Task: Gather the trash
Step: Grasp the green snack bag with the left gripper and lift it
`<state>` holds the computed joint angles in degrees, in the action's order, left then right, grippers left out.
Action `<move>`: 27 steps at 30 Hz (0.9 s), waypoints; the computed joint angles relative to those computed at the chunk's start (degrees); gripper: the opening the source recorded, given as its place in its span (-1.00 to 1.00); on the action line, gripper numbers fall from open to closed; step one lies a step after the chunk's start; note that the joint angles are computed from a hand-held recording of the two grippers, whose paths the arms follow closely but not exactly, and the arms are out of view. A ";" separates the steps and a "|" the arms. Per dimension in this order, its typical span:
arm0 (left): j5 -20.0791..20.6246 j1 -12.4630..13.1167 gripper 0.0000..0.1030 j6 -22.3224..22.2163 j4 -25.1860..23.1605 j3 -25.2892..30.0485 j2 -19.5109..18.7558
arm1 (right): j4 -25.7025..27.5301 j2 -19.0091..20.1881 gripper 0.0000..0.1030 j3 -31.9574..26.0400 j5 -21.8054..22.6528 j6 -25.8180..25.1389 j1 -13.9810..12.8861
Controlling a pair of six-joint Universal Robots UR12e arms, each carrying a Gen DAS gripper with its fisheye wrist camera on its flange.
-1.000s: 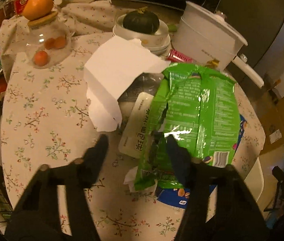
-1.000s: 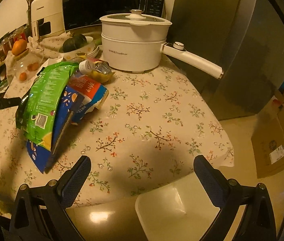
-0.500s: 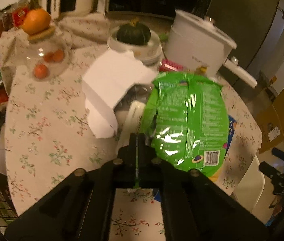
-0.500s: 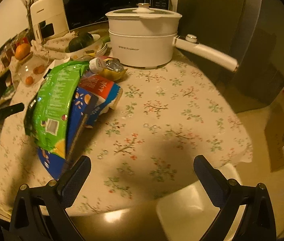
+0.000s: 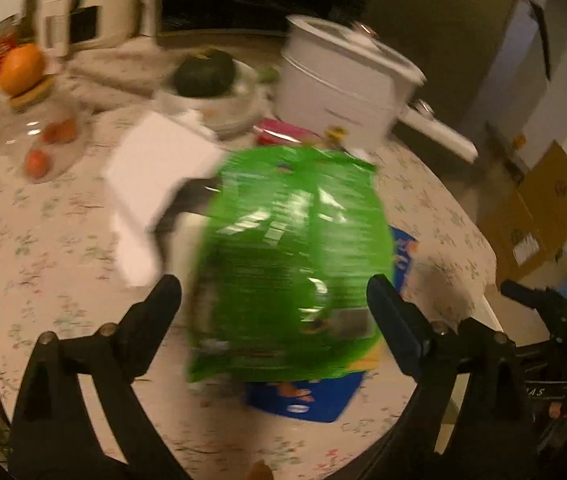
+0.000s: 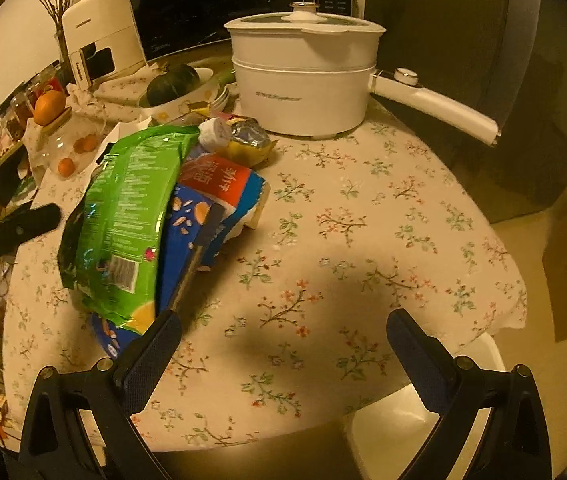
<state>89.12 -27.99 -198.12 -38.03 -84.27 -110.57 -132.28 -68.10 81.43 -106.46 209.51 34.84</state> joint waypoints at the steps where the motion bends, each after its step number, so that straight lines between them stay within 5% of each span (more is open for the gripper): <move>1: -0.02 -0.39 0.83 0.47 -0.88 0.71 -0.61 | 0.07 -0.19 1.00 0.28 0.21 0.15 -0.19; 7: 3.82 -2.89 0.83 3.45 -8.15 4.88 -4.33 | 0.33 -1.93 1.00 2.90 2.60 2.79 -1.61; 12: 1.99 -2.14 0.76 -0.19 -9.39 4.58 -4.75 | -0.41 -3.50 1.00 5.23 4.68 5.10 -2.73; 20: -1.10 -1.00 -0.42 -2.14 -6.89 2.53 -3.90 | -0.01 -3.86 1.00 5.94 5.88 4.67 -2.92; 23: -1.84 -0.65 -0.73 -2.49 -4.91 1.45 -2.97 | 0.16 -3.48 1.00 5.61 6.19 4.24 -2.74; 27: -2.38 -0.11 -0.79 -2.39 -2.14 -0.33 -1.42 | 0.33 -2.60 1.00 4.88 6.56 3.64 -2.48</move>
<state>86.74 -28.10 -200.51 -40.17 -84.60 -111.99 -131.95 -70.70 86.31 -99.90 213.16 32.36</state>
